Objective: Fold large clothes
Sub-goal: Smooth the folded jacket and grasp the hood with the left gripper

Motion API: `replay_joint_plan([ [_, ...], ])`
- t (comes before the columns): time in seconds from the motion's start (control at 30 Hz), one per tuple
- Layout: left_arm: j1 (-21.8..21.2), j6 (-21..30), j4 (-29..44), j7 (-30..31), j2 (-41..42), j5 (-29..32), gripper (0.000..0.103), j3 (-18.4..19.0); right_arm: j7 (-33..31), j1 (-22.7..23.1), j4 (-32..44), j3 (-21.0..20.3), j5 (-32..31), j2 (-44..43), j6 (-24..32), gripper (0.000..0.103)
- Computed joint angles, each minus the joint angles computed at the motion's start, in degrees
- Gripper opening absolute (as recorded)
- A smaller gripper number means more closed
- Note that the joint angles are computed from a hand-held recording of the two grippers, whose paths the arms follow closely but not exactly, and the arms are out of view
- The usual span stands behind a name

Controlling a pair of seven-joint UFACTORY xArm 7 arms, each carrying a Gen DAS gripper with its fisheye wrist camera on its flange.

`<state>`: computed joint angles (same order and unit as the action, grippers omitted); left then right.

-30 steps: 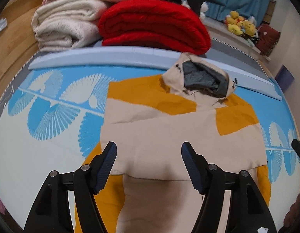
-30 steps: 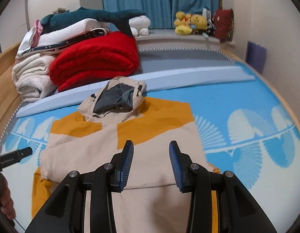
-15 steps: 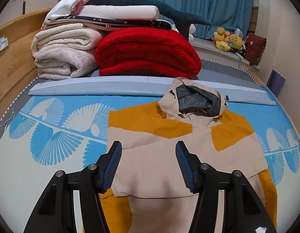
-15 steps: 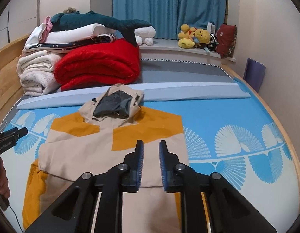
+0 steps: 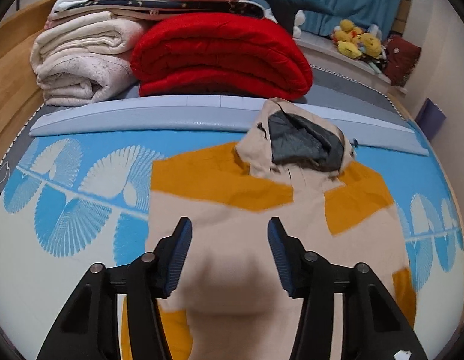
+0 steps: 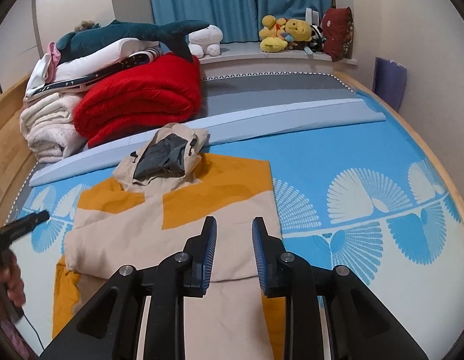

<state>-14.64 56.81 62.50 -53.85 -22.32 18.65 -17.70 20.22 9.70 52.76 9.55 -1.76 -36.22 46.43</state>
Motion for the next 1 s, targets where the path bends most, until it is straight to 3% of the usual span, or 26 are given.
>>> replay_joint_plan([
  [0.17,1.69,-0.72,11.63,2.08,12.69,3.86,0.043,2.22,-0.88,-0.14,0.55,-0.48,-0.14,1.73,1.26,0.023],
  [0.23,1.04,-1.90,15.35,3.15,17.34,3.16,0.041,4.17,-1.08,-0.24,0.67,-0.51,-0.34,2.38,1.71,0.007],
  [0.57,-2.90,-4.02,40.12,10.58,44.66,-3.41,0.038,12.09,-2.63,0.16,0.93,-1.17,0.10,6.52,5.94,0.008],
  [0.83,-4.86,1.20,62.05,11.96,62.77,-8.14,0.043,16.65,-3.00,-0.64,0.76,-1.19,-2.08,8.44,8.19,0.011],
  [1.0,-6.52,9.53,78.91,11.54,74.30,-7.94,0.045,19.80,-2.15,-0.57,0.36,-2.39,0.26,9.37,9.17,0.011],
])
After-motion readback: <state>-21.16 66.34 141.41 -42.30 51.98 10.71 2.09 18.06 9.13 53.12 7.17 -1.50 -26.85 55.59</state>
